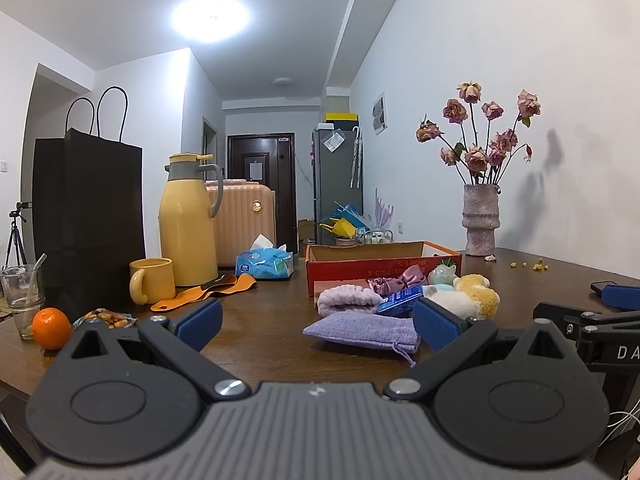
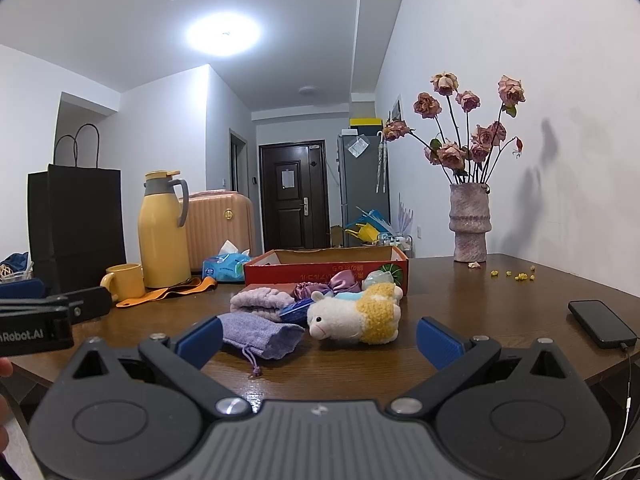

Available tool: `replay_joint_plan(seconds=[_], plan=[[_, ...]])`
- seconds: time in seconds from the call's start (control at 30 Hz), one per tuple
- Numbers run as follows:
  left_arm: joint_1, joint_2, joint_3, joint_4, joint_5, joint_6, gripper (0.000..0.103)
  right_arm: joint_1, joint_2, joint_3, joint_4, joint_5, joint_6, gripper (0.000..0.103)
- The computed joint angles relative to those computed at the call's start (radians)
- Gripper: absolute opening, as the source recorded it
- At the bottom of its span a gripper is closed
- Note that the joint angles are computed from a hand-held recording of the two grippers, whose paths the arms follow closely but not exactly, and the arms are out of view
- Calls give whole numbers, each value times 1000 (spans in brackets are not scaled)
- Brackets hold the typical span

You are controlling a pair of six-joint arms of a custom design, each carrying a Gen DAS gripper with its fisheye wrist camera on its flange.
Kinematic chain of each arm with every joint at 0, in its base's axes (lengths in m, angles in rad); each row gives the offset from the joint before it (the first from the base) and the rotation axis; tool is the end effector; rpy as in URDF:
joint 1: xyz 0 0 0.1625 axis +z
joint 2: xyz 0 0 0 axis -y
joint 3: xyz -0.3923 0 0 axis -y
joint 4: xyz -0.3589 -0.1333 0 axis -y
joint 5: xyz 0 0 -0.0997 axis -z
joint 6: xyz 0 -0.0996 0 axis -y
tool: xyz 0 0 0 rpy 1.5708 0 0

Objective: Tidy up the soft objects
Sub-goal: 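Reach the right tool to the lavender pouch and close on it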

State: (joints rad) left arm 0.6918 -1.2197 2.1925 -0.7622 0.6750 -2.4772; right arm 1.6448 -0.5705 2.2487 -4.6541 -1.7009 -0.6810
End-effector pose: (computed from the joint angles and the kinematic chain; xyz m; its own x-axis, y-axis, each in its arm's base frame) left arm -0.1557 -0.4030 0.1237 -0.6775 0.0777 -0.7314 0.7350 0.1086 -0.6693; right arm 0.1500 -0.3955 0.0996 -0.7679 -0.0614 0.6376 -0.6380 0.1620 -0.7528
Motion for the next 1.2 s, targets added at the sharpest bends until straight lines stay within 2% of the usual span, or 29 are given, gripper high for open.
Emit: replay_joint_plan(seconds=[0.17, 0.27, 0.4, 0.43, 0.57, 0.7, 0.77, 0.8, 0.87, 0.9, 0.97, 1.0, 1.03, 1.07, 1.13, 1.2], plan=[[50, 22, -60, 41, 41, 7, 103, -14, -23, -12, 54, 1, 13, 103], [109, 71, -178, 161, 69, -12, 103, -14, -73, -44, 204, -34, 35, 103], [195, 159, -386, 448, 159, -142, 103, -28, -145, -109, 479, -45, 123, 103], [219, 190, -456, 538, 188, -181, 103, -38, -152, -127, 527, -28, 151, 103], [306, 300, -690, 772, 308, -225, 103, -41, -178, -214, 749, -7, 229, 103], [378, 441, -973, 1006, 393, -269, 103, -32, -126, -341, 865, -13, 304, 102], [407, 516, -1119, 1127, 415, -325, 103, -30, -95, -401, 914, -4, 326, 95], [423, 545, -1178, 1178, 440, -352, 101, -32, -82, -427, 939, 10, 340, 88], [450, 588, -1268, 1257, 485, -400, 89, -39, -61, -474, 986, 36, 367, 82], [465, 605, -1308, 1304, 519, -436, 78, -39, -48, -499, 1008, 38, 378, 77], [489, 638, -1383, 1401, 592, -509, 70, -43, -29, -535, 1039, 36, 396, 65], [500, 651, -1413, 1443, 628, -541, 60, -46, -22, -551, 1059, 37, 400, 51], [506, 652, -1418, 1458, 651, -552, 42, -49, -21, -558, 1070, 37, 403, 34], [508, 645, -1404, 1453, 660, -555, 37, -50, -18, -564, 1080, 34, 403, 28], [503, 619, -1355, 1425, 652, -561, 21, -52, -17, -567, 1080, 30, 392, 19], [497, 592, -1304, 1402, 651, -573, 13, -53, -26, -552, 1072, 32, 368, 13]])
